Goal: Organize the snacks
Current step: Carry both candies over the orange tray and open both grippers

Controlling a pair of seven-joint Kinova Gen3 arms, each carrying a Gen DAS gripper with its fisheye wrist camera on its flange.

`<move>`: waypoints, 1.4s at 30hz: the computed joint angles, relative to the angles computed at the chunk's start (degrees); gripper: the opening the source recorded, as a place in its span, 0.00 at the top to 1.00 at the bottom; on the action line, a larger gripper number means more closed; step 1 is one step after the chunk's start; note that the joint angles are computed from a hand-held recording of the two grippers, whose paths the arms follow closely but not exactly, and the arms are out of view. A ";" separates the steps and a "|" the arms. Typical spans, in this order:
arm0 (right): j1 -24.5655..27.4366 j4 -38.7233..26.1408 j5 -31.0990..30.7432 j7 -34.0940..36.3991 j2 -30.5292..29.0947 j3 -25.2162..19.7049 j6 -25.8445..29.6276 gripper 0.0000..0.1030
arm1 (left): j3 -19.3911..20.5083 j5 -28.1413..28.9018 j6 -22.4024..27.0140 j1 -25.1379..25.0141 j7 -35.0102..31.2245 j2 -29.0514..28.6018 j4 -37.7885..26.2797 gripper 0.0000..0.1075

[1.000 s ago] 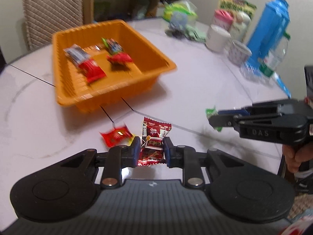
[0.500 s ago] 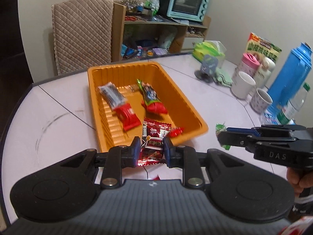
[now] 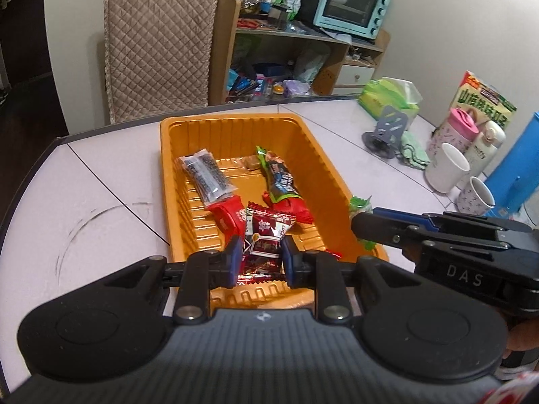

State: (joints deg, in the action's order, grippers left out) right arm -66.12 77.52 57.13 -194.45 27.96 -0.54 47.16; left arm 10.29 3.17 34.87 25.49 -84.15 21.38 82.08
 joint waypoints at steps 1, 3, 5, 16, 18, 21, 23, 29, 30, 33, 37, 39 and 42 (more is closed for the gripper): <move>0.32 0.07 -0.24 -0.03 0.06 -0.03 -0.25 0.80 | -0.22 -0.31 0.24 0.22 0.19 0.45 -0.50 0.79; 0.97 -0.15 -0.88 0.19 0.39 -0.02 -0.64 0.80 | -0.67 -0.95 1.06 0.71 0.74 1.44 -1.63 0.79; 1.28 -0.27 -1.50 0.59 0.61 0.06 -0.76 0.80 | -0.97 -1.38 1.84 1.02 1.22 2.35 -2.58 0.79; 1.89 0.23 -3.39 1.09 1.06 1.05 -2.06 0.80 | -1.58 -2.36 4.49 1.54 2.43 5.63 -5.84 0.79; 1.98 0.31 -3.49 1.11 1.10 1.16 -2.31 0.80 | -1.42 -2.16 4.86 1.35 2.22 6.00 -6.17 0.79; 1.97 0.38 -3.59 1.14 1.10 1.30 -2.45 0.80 | -1.33 -1.96 5.33 1.34 2.07 6.46 -6.73 0.79; 1.91 0.36 -3.63 1.05 1.11 1.38 -2.46 0.80 | -1.62 -2.17 5.49 1.66 2.39 6.63 -6.98 0.79; 1.92 0.60 -3.56 0.69 1.07 1.55 -2.78 0.80 | -1.47 -1.49 5.60 1.04 2.36 6.60 -7.18 0.78; 1.99 0.65 -3.54 0.61 1.06 1.57 -2.95 0.80 | -1.53 -1.54 5.37 1.04 2.35 6.42 -7.01 0.78; 2.22 0.74 -3.65 0.56 1.04 1.53 -3.38 0.80 | -1.37 -1.28 4.98 0.61 1.98 6.01 -6.68 0.78; 2.76 0.40 -4.39 1.20 1.31 1.43 -4.18 0.80 | -1.39 -1.28 4.69 0.45 1.71 5.72 -6.53 0.77; 3.05 0.15 -4.97 1.54 1.56 1.48 -4.80 0.80 | -1.45 -1.41 4.76 0.50 1.66 5.69 -6.58 0.77; 3.47 -0.74 -6.30 2.97 2.19 1.56 -5.10 0.80 | -1.51 -1.45 4.84 0.55 1.67 5.69 -6.58 0.77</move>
State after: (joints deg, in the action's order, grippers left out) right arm -62.65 76.78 50.83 -191.48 30.15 1.02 42.06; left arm 8.78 1.71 39.71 26.04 -82.48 27.07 75.51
